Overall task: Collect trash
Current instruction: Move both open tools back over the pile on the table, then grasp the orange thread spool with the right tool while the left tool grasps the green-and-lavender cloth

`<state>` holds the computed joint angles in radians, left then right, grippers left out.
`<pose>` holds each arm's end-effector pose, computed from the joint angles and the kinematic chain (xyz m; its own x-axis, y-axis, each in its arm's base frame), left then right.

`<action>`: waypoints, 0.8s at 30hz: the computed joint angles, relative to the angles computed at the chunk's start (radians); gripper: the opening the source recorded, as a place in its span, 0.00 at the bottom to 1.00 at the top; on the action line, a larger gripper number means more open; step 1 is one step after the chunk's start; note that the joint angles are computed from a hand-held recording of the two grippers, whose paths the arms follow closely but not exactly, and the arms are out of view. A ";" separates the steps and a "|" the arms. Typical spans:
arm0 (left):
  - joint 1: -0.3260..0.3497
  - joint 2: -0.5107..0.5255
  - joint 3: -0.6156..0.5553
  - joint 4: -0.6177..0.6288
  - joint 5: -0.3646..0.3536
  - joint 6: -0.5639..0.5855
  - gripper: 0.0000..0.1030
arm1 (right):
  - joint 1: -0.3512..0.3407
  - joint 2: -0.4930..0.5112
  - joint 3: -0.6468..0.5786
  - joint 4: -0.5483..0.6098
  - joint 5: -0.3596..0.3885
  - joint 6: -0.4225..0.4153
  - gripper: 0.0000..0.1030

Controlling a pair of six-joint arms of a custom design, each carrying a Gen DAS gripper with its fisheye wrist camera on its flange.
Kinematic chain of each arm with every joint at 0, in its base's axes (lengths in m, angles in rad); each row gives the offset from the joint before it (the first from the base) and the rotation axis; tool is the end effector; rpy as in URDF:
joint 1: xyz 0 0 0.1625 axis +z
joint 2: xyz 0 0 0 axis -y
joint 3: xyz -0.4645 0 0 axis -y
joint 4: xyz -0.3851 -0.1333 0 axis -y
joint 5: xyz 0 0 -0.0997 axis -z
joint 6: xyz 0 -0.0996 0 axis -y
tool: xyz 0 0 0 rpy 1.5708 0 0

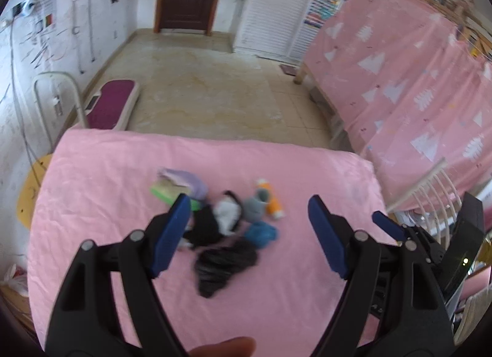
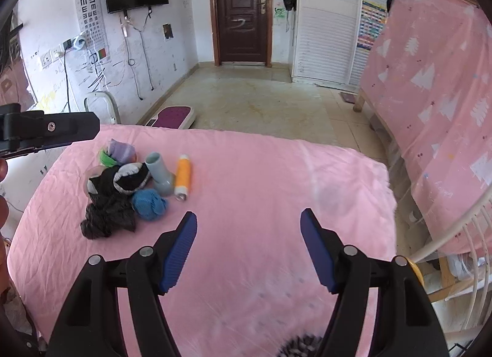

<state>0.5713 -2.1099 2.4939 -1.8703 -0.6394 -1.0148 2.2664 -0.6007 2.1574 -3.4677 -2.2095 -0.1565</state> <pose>-0.0638 -0.2945 0.3492 -0.8522 -0.1734 -0.4937 0.2167 0.7418 -0.6346 0.3831 -0.3436 -0.0021 -0.6406 -0.4702 0.6071 -0.7127 0.6584 -0.2420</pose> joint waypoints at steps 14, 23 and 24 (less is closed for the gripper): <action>0.263 0.083 -0.043 -0.147 -0.005 0.126 0.73 | -0.008 0.086 -0.145 0.104 0.050 -0.063 0.45; 0.376 0.167 -0.052 -0.277 -0.047 0.208 0.78 | -0.027 0.122 -0.199 0.164 0.105 -0.078 0.30; 0.388 0.177 -0.052 -0.297 -0.057 0.222 0.78 | -0.029 0.125 -0.202 0.171 0.109 -0.077 0.28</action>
